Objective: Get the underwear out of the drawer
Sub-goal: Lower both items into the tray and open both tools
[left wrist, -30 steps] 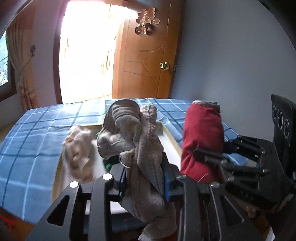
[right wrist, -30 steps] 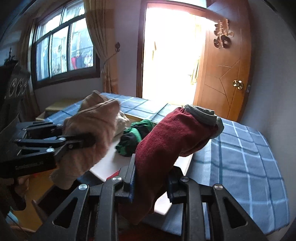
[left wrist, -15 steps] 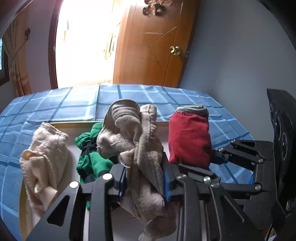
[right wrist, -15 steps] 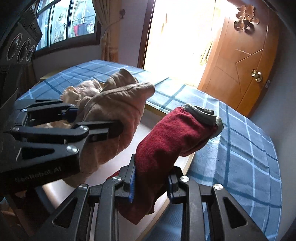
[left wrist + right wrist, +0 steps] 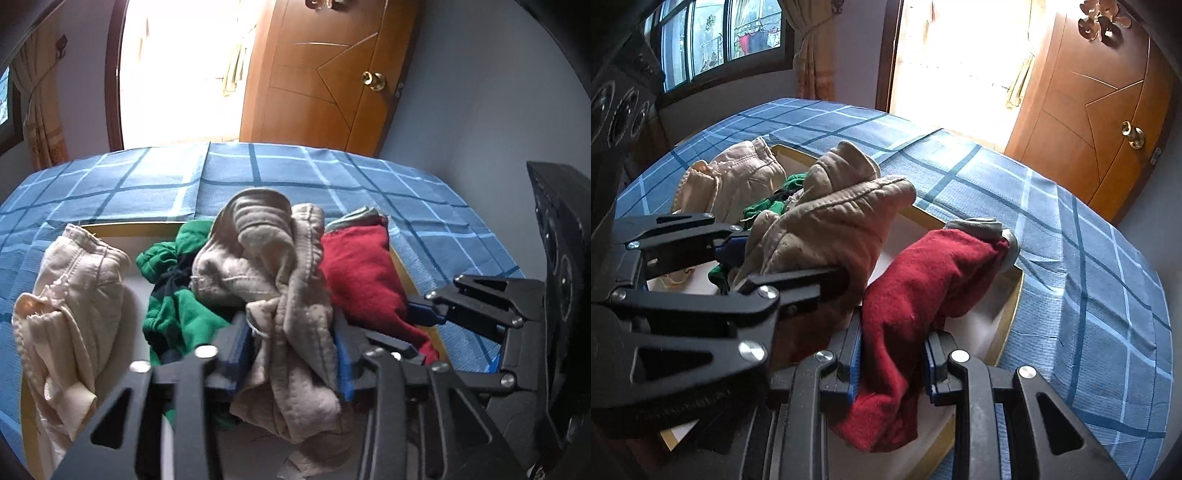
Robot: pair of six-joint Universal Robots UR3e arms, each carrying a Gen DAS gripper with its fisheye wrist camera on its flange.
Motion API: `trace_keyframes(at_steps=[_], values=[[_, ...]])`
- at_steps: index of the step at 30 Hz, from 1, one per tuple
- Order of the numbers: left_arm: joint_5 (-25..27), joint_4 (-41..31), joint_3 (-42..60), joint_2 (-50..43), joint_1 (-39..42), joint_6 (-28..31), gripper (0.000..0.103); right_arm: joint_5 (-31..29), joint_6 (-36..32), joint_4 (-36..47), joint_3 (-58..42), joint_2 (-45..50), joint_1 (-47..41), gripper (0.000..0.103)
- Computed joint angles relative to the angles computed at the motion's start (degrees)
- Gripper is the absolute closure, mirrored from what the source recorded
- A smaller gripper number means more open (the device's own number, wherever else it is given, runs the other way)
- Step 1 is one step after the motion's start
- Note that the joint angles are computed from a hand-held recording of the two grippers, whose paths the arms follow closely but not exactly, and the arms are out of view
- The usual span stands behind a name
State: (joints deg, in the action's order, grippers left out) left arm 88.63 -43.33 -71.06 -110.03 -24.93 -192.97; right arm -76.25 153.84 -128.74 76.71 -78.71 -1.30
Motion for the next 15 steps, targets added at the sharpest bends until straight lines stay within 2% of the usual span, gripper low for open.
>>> trace_keyframes(at_steps=[1, 4, 5, 6, 7, 9, 11, 15], values=[[0.3, -0.3, 0.0, 0.1, 0.0, -0.2, 0.047, -0.3, 0.3, -0.5, 0.4, -0.2, 0.2, 0.071], [0.7, -1.6, -1.0, 2.1, 0.2, -2.2, 0.032, -0.8, 1.7, -2.5, 2.4, -1.5, 0.1, 0.066], [1.1, -1.5, -2.0, 3.4, 0.1, -2.8, 0.03, -0.6, 2.3, -2.7, 3.5, -2.7, -0.3, 0.061], [2.0, -1.3, -3.0, 4.8, -0.3, -3.3, 0.023, -0.1, 3.1, -2.6, 4.8, -4.3, -0.8, 0.057], [3.4, -1.2, -3.8, 6.0, -0.9, -3.7, 0.011, 0.7, 3.7, -3.0, 6.5, -6.1, -1.5, 0.055], [7.1, -0.1, -5.7, 8.2, -2.4, -4.5, 0.001, 4.7, 5.1, -5.8, 12.4, -11.6, -3.9, 0.044], [9.4, 0.7, -7.7, 10.2, -3.7, -4.4, 0.001, 6.6, 6.9, -8.1, 16.7, -16.0, -5.3, 0.038], [10.0, 0.9, -12.9, 15.7, -4.6, -5.5, 0.001, 12.0, 11.0, -7.8, 23.8, -24.5, -8.2, 0.037]])
